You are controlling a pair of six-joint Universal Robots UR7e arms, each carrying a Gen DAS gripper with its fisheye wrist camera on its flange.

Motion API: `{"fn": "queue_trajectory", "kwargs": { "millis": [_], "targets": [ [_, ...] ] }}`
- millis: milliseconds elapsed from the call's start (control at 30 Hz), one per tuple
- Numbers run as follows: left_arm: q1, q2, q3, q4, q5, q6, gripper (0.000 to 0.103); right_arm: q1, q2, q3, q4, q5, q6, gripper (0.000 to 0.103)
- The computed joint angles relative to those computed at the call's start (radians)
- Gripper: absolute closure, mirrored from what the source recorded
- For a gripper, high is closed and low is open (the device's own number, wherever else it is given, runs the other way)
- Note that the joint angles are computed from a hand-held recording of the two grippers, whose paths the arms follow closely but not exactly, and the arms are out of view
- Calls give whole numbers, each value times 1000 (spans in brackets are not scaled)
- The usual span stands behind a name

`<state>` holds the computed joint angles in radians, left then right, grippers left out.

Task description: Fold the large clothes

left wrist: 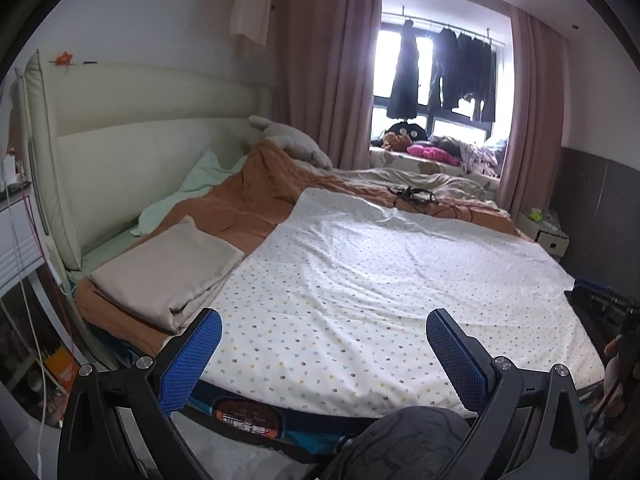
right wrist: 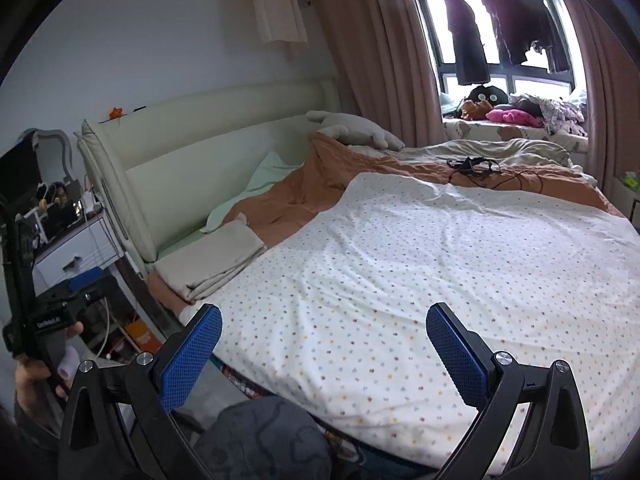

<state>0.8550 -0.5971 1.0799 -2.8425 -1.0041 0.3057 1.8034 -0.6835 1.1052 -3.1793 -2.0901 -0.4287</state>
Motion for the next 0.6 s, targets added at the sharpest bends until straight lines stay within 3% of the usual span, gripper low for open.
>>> {"fn": "queue_trajectory", "kwargs": {
  "millis": [233, 600],
  "targets": [
    [-3, -8, 74, -81, 24, 21, 0, -21, -46, 151, -143, 7, -19, 1],
    [8, -10, 112, -77, 12, -18, 0, -50, -74, 236, -213, -19, 14, 1]
  ]
}}
